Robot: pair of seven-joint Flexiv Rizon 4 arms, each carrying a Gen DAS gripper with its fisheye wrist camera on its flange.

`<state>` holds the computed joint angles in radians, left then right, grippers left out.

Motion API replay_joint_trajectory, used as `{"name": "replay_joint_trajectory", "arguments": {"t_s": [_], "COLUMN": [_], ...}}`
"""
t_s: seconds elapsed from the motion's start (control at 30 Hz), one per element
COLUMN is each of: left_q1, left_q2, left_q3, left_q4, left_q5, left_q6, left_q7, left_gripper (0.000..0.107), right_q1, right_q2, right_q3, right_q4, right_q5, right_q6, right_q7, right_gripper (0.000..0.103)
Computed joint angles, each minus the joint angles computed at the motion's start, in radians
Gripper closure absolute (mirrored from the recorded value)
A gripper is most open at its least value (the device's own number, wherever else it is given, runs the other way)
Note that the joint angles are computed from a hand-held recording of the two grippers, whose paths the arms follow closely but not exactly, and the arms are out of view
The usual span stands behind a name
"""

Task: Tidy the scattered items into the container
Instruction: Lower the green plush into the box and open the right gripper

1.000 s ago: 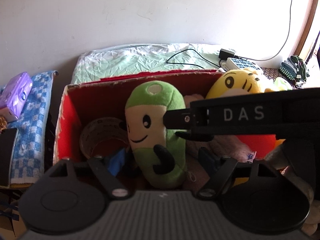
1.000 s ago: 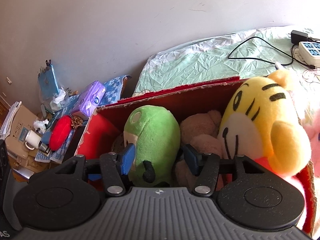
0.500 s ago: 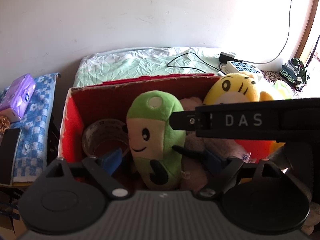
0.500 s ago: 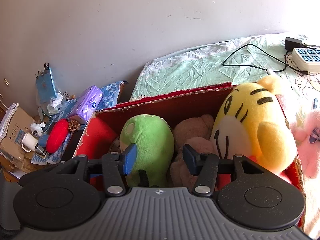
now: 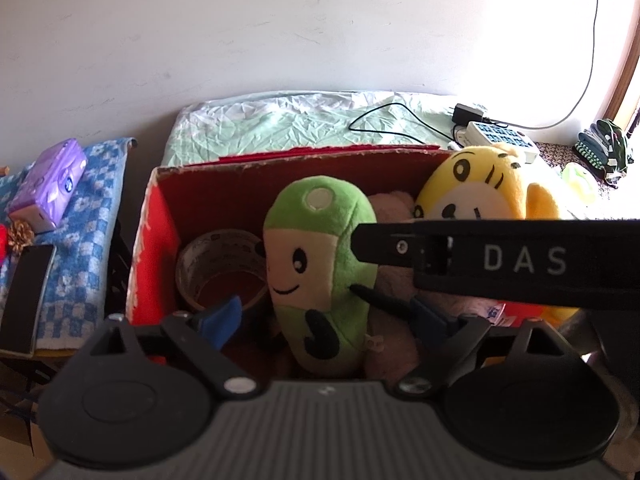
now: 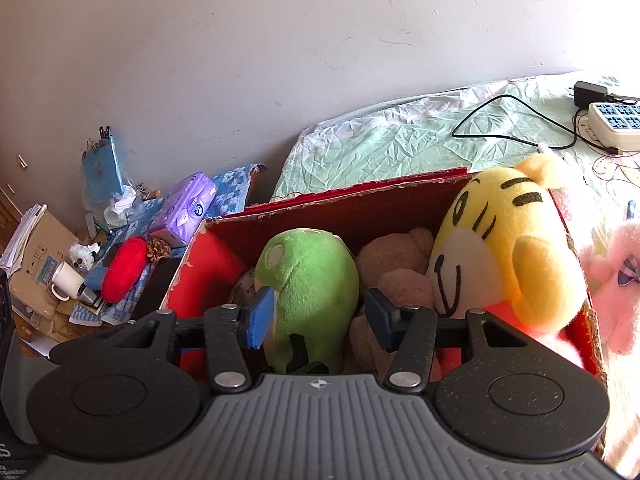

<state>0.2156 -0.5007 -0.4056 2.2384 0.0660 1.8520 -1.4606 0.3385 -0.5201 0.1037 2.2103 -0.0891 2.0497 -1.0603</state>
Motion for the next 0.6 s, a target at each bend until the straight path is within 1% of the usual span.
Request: {"name": "replay_joint_trajectory", "arguments": {"t_s": [0.2, 0.37, 0.43, 0.53, 0.6], "left_q1": [-0.086, -0.155, -0.184, -0.212, -0.229], "left_q2": [0.023, 0.042, 0.047, 0.055, 0.058], "left_q3": [0.085, 0.153, 0.183, 0.211, 0.228], "left_q4": [0.005, 0.012, 0.012, 0.013, 0.012], "left_q5": [-0.053, -0.098, -0.115, -0.138, -0.149], "left_q6": [-0.026, -0.047, -0.056, -0.075, -0.082], "left_q7": [-0.021, -0.034, -0.036, -0.037, -0.036], "left_gripper": [0.014, 0.012, 0.012, 0.011, 0.010], "right_q1": [0.045, 0.046, 0.065, 0.106, 0.109], "right_q2": [0.016, 0.024, 0.029, 0.036, 0.036], "right_q3": [-0.030, -0.025, -0.038, -0.070, -0.072], "right_q4": [0.020, 0.034, 0.040, 0.044, 0.045], "right_q5": [0.047, 0.058, 0.073, 0.108, 0.117], "right_q6": [0.005, 0.001, -0.005, -0.016, -0.020], "right_q7": [-0.020, -0.027, -0.035, -0.055, -0.059], "right_gripper": [0.048, 0.049, 0.049, 0.052, 0.053]}}
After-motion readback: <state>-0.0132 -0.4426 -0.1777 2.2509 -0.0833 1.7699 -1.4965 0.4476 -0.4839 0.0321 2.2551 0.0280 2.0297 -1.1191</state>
